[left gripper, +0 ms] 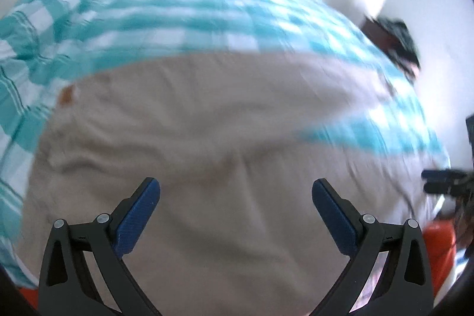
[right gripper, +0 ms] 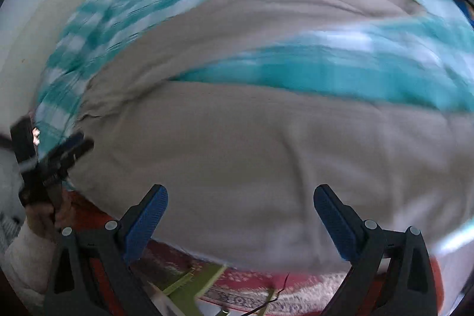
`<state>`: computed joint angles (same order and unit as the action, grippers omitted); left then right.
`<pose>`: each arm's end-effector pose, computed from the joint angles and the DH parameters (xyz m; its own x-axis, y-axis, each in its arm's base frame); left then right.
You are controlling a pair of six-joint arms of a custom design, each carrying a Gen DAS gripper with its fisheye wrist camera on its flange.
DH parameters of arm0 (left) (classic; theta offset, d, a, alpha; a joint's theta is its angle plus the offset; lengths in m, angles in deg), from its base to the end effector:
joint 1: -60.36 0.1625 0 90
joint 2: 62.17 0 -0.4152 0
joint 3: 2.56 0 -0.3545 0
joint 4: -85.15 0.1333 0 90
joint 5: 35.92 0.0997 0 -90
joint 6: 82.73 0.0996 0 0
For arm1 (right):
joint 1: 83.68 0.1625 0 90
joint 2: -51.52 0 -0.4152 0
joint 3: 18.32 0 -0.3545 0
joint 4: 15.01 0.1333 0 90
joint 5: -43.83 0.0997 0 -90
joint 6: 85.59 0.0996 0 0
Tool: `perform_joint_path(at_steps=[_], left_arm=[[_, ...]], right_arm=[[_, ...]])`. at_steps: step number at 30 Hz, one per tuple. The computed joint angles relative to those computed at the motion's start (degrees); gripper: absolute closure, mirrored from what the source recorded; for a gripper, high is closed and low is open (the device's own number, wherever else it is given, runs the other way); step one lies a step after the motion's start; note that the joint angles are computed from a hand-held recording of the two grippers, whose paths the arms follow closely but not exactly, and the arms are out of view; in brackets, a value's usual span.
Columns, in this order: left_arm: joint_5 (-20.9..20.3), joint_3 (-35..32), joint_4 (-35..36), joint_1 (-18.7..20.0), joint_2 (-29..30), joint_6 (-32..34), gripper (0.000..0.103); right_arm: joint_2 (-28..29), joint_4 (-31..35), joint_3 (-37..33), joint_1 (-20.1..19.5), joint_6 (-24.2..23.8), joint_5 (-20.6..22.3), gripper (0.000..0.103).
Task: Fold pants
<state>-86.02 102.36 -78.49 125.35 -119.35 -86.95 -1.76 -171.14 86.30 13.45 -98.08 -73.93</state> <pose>-0.0693 -0.6149 0.2239 -0.8395 0.0102 -0.5433 0.3194 0.8182 -0.4781 0.1593 -0.5733 0.1587 -0.8457 -0.1995 0.4949 -0.3103 0.9384 -0.1518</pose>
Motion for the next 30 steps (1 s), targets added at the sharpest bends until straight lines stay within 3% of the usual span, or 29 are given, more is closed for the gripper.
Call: perform_joint_path(at_steps=[5,6,9,12,13,15,18,24,30], left_arm=[[7.2,-12.8,-1.5,5.8,7.1,2.3,0.001],[10.5,-15.6,-2.5,7.4,9.5,3.2,0.001],[15.7,-18.7,-4.8,11.1,12.8,4.5,0.001],[13.2,-16.5,-9.6,13.6,12.9,7.3,0.001],[12.9,-15.3,-14.1,13.7,13.4,10.0,0.001],[14.2,-15.3,-16.3,13.5,14.3,11.8,0.001],[15.4,-16.1,-16.9,13.4,15.3,13.1,0.001],[14.9,-15.4,-19.3,13.4,15.6,13.8,0.0],[14.9,-15.2,-20.0,13.4,15.6,14.1,0.0]], right_arm=[[14.0,-0.6,-18.6,4.2,-6.9,1.5,0.005],[17.1,-0.5,-22.8,5.0,-8.0,1.2,0.005],[25.7,3.7,-35.2,6.3,-9.8,4.4,0.005],[33.7,9.2,-45.6,6.8,-12.2,10.2,0.005],[36.0,11.0,-48.2,6.9,-12.9,11.7,0.005],[39.5,14.7,-52.1,6.8,-14.3,14.0,0.005],[41.8,16.9,-53.9,6.3,-16.8,14.9,0.005],[42.2,14.8,-53.0,4.8,-22.3,14.7,0.005],[43.6,16.0,-57.0,3.5,-22.9,14.6,0.005]])
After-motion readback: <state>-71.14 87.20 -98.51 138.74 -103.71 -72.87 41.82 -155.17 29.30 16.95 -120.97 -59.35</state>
